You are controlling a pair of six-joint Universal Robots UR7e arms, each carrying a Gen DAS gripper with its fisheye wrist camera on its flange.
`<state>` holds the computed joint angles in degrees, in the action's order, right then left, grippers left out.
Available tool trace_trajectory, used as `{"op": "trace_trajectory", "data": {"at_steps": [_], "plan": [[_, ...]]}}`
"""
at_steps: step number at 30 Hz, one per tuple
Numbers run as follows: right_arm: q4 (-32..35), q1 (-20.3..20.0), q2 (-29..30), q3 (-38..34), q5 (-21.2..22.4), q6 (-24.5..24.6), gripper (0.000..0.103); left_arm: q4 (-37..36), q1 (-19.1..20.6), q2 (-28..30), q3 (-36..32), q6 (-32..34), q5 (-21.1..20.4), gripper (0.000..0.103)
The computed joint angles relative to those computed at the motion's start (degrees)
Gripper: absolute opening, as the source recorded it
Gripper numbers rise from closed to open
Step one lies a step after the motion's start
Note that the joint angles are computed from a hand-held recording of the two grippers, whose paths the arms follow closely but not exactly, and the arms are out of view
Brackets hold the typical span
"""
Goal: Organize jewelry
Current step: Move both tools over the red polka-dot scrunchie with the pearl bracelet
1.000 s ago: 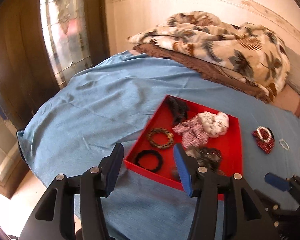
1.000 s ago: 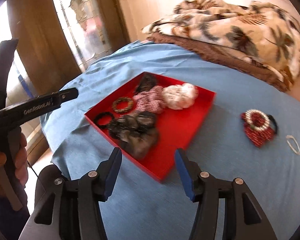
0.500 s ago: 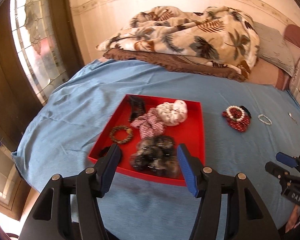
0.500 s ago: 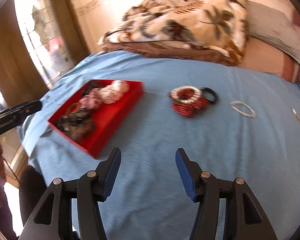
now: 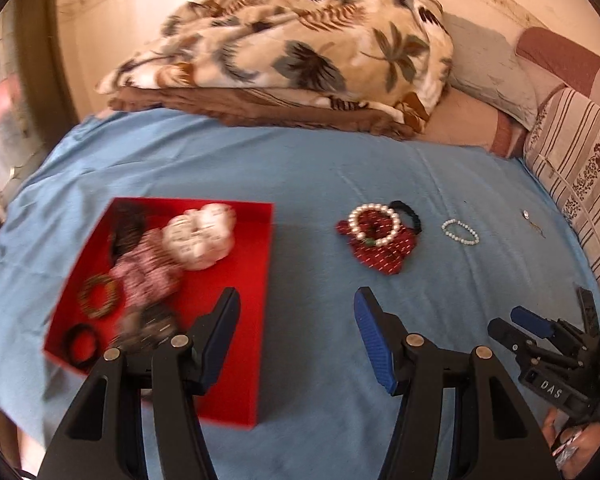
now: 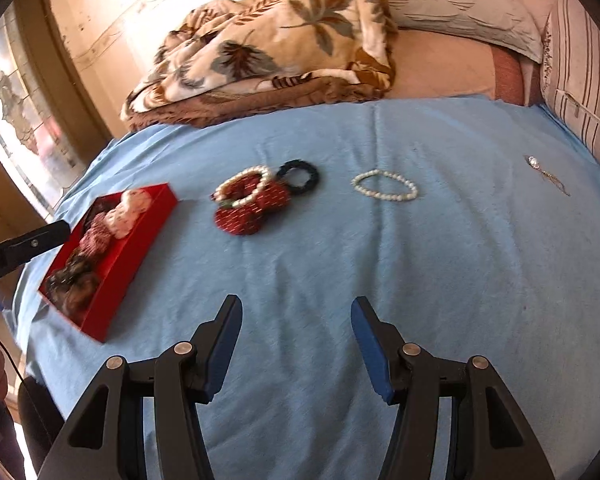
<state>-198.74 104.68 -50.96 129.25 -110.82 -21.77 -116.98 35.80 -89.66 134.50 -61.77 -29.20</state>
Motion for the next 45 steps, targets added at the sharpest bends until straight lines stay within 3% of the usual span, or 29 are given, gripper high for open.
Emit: {"op": "trace_trajectory", "data": {"at_steps": [6, 8, 14, 20, 21, 23, 25, 26, 27, 32, 39, 45], "plan": [[1.2, -3.3, 1.5, -4.6, -1.0, 0.6, 0.061, -24.7, 9.5, 11.1, -4.0, 18.6, -3.7, 0.056], [1.4, -3.9, 2.0, -6.2, -1.2, 0.6, 0.061, -30.4, 12.3, 14.6, -6.4, 23.5, -4.9, 0.048], [2.2, -5.1, 5.2, -12.7, -2.7, -0.4, 0.061, -35.4, 18.8, 24.5, -15.7, 35.0, -5.3, 0.047], [5.0, -5.8, 9.2, -19.5, -4.9, -1.5, 0.061, -34.7, 22.8, 29.0, -20.6, 41.3, -8.8, 0.045], [5.2, -5.7, 10.1, -20.7, -5.8, -2.2, 0.059, -34.9, 23.2, 29.4, -20.9, 42.2, -10.1, 0.041], [5.6, -5.7, 11.3, -22.1, -6.8, -2.9, 0.049, -34.3, 23.9, 29.7, -21.1, 42.6, -12.3, 0.01], [6.6, -5.8, 12.3, -23.4, -7.5, -3.1, 0.027, -34.4, 23.7, 30.2, -21.0, 42.6, -11.9, 0.01], [6.0, -5.8, 12.6, -23.7, -7.6, -3.5, 0.022, -34.9, 23.4, 30.0, -20.6, 42.7, -11.4, 0.01], [7.3, -5.8, 12.5, -24.0, -7.8, -3.1, 0.007, -35.1, 23.2, 29.7, -20.4, 42.3, -11.6, 0.01], [8.4, -6.5, 9.6, -21.3, -5.9, -0.2, 0.001, -38.2, 21.0, 24.3, -17.4, 40.4, -15.9, 0.01], [6.5, -7.5, 2.1, -11.5, -1.6, 1.6, 0.001, -38.2, 12.9, 16.6, -10.5, 37.1, -18.0, 0.01], [5.0, -7.6, -3.3, -3.6, 1.5, 1.7, 0.001, -39.3, 8.1, 11.2, -4.8, 33.5, -24.0, 0.01]]}}
